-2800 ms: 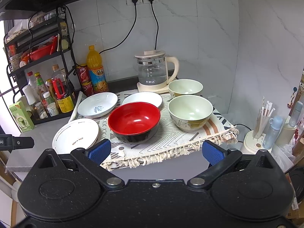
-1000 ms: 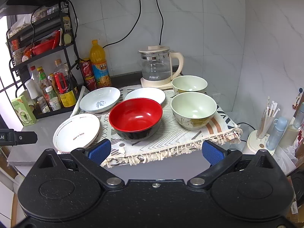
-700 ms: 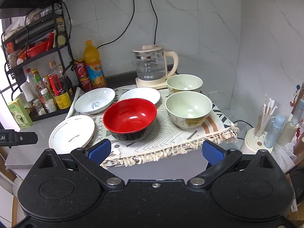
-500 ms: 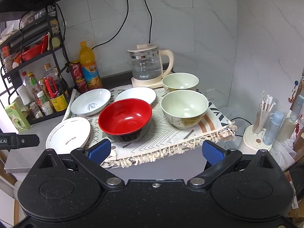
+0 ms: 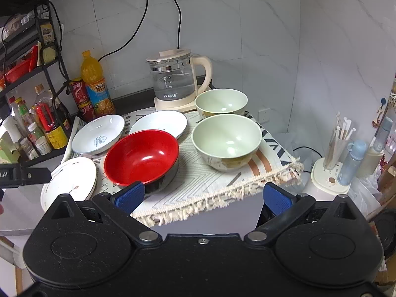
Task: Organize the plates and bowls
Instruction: 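Close the right gripper on the rim of the large pale green bowl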
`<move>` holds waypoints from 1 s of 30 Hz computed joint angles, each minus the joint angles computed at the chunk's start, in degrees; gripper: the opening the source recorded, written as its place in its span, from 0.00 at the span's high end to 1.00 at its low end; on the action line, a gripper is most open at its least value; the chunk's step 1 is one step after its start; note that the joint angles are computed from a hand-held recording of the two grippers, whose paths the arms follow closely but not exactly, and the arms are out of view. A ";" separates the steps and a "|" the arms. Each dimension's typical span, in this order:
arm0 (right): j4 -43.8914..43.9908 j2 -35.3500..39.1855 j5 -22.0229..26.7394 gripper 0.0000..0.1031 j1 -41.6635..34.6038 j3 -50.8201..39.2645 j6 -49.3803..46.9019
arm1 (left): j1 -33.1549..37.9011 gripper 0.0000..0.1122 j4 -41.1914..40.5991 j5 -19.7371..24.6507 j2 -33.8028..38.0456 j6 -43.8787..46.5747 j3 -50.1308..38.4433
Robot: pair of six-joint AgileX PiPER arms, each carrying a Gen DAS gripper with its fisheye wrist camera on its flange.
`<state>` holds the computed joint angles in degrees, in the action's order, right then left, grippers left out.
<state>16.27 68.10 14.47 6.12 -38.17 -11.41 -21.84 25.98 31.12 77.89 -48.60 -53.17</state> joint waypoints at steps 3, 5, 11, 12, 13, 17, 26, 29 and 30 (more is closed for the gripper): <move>-1.13 3.50 -0.40 0.00 -0.53 -2.38 1.30 | 0.70 0.09 -1.45 -1.36 3.26 2.99 -2.87; 0.94 5.62 -0.41 0.00 -1.17 -4.08 -0.29 | 1.12 0.09 -2.69 -1.91 5.76 5.01 -5.27; 5.37 11.34 -0.46 0.00 -2.77 -8.55 -5.10 | 1.82 0.09 -7.33 -3.02 13.21 10.89 -12.50; 6.14 12.29 -0.52 0.00 -3.16 -9.27 -5.79 | 2.16 0.09 -8.94 -3.13 14.45 12.62 -13.73; 6.74 13.35 -0.62 0.00 -3.60 -10.09 -6.39 | 2.34 0.10 -10.24 -3.14 15.66 14.05 -14.94; 9.36 17.13 -0.97 0.00 -5.15 -12.95 -9.01 | 2.57 0.11 -13.43 -3.03 20.95 18.30 -20.53; 8.98 25.85 1.12 0.19 -7.39 -21.02 -8.62 | 2.76 0.22 -23.10 -1.20 32.06 29.56 -33.67; 4.13 28.61 1.85 0.21 -7.46 -23.73 -3.51 | 2.75 0.29 -26.74 0.46 35.71 33.66 -38.28; 2.32 29.44 2.15 0.22 -7.48 -24.53 -1.49 | 2.85 0.32 -28.37 1.00 37.01 35.42 -39.89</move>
<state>18.58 97.54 16.62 -1.36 -62.70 -12.90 -18.99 -2.39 32.12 114.90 -13.18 -93.06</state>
